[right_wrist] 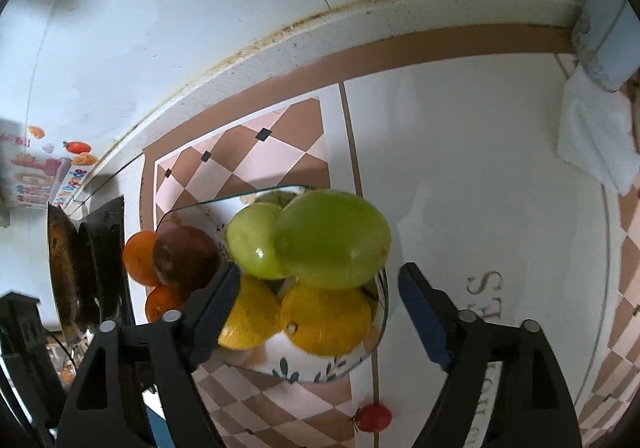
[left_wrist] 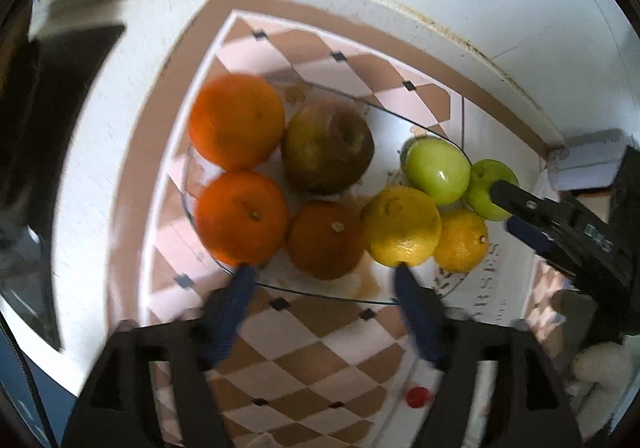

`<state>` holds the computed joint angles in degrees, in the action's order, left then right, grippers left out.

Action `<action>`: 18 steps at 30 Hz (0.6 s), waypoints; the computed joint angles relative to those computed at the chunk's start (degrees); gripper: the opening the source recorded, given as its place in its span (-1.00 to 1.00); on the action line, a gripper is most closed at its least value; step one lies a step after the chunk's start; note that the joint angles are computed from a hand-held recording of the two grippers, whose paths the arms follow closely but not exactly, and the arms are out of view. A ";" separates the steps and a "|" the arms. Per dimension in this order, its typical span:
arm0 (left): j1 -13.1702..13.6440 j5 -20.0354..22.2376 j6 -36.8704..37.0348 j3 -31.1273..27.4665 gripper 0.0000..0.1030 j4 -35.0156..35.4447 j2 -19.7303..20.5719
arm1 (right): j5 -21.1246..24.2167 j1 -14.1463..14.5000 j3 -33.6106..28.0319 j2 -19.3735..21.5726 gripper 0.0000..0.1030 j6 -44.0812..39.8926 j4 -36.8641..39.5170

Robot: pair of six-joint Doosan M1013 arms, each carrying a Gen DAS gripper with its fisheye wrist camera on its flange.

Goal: Organize fruits
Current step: 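Release both fruits on the plate and lift both tools away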

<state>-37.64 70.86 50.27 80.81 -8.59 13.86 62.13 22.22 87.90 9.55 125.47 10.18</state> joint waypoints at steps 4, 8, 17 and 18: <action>-1.08 1.91 0.76 -0.10 0.77 7.47 -1.14 | 3.28 3.74 -1.00 -1.35 0.84 3.81 -9.53; -2.00 2.23 1.19 1.25 0.78 11.81 -2.72 | 7.05 8.33 -1.29 -2.47 0.88 8.04 -18.15; -3.54 1.17 0.44 5.11 0.78 17.10 -7.41 | 9.76 15.74 0.25 -5.71 0.88 15.36 -26.04; -3.87 1.03 0.15 5.36 0.78 17.90 -7.85 | 10.00 16.41 0.25 -5.91 0.88 16.11 -26.98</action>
